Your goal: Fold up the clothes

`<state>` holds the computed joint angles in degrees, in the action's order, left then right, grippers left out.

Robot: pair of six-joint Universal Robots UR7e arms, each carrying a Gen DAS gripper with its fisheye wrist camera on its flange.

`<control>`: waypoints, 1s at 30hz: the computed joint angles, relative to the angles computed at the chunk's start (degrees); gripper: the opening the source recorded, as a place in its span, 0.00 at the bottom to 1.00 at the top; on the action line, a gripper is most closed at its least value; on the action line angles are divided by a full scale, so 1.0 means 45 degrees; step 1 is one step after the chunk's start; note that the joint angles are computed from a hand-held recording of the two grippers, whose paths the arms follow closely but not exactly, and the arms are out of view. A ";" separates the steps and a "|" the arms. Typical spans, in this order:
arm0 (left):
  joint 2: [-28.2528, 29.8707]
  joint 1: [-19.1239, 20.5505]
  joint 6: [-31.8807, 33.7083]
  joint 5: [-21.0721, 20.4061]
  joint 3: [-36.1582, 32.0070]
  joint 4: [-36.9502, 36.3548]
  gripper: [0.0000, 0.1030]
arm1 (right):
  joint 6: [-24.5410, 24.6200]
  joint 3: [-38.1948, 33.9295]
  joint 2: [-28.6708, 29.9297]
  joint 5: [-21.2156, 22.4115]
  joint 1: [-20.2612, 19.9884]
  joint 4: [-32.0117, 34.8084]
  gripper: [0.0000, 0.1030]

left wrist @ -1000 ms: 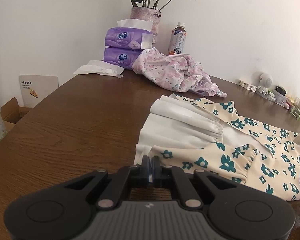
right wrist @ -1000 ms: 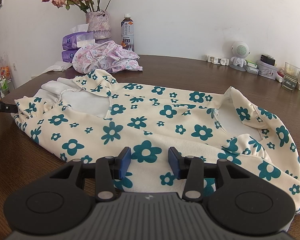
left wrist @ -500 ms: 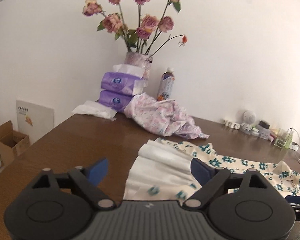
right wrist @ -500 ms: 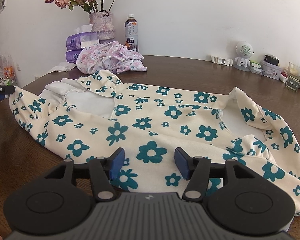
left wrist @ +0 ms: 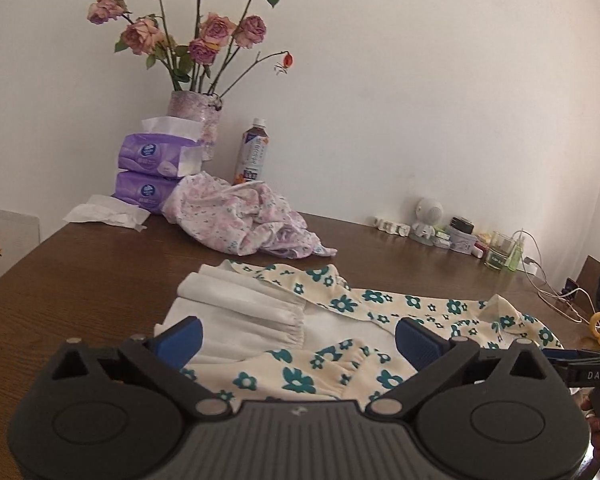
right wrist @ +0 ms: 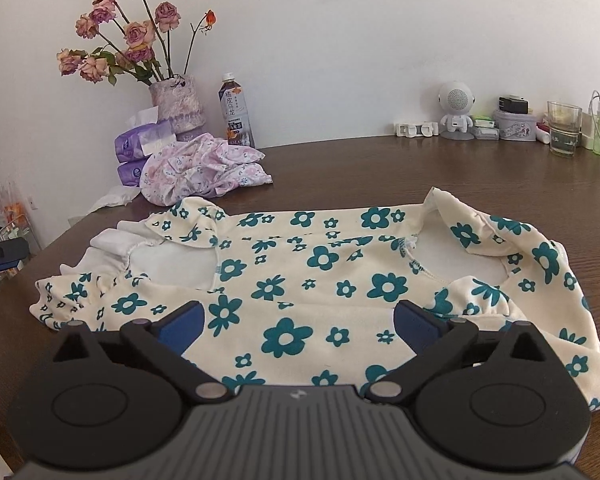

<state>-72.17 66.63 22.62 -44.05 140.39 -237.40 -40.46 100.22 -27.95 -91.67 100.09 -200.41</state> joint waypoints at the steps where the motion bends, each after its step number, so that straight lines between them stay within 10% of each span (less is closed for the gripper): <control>1: 0.0017 0.0018 -0.0054 -0.0136 -0.0032 0.0174 1.00 | -0.0020 0.0027 -0.0001 -0.0011 -0.0010 -0.0120 1.00; 15: 0.0398 0.0229 -0.0839 -0.0985 -0.0952 0.2424 0.89 | 0.0059 0.0140 -0.0026 -0.0941 -0.0086 -0.1621 0.98; 17: 0.0531 0.0256 -0.1073 -0.0934 -0.1208 0.2877 0.61 | 0.0033 0.0115 -0.0008 -0.0976 -0.0076 -0.1645 0.85; 19: 0.0653 0.0374 -0.1154 -0.1250 -0.1396 0.3202 0.10 | 0.0167 0.0097 -0.0037 -0.0965 -0.0074 -0.1440 0.49; 22: 0.0899 0.0481 -0.1007 -0.1674 -0.1522 0.3275 0.01 | 0.0382 0.0125 -0.0126 -0.0883 -0.0119 -0.1076 0.01; 24: 0.1030 0.0503 -0.1047 -0.1880 -0.1552 0.3073 0.09 | 0.0461 0.0179 -0.0175 -0.0817 -0.0158 -0.1013 0.01; 26: 0.1097 0.0408 -0.0831 -0.1837 -0.1544 0.2843 0.49 | 0.0557 0.0235 -0.0204 -0.0726 -0.0192 -0.1192 0.08; 28: 0.1352 0.0257 -0.0105 -0.1807 -0.1493 0.1956 0.76 | 0.0730 0.0311 -0.0272 -0.0552 -0.0249 -0.1384 0.81; 30: 0.1378 0.0152 0.0240 -0.1908 -0.1442 0.1689 0.76 | 0.0458 0.0431 -0.0184 -0.0347 -0.0272 -0.2172 0.94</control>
<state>-65.97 67.31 23.70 -52.64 133.90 -229.80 -38.40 102.16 -28.78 -93.24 98.87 -210.18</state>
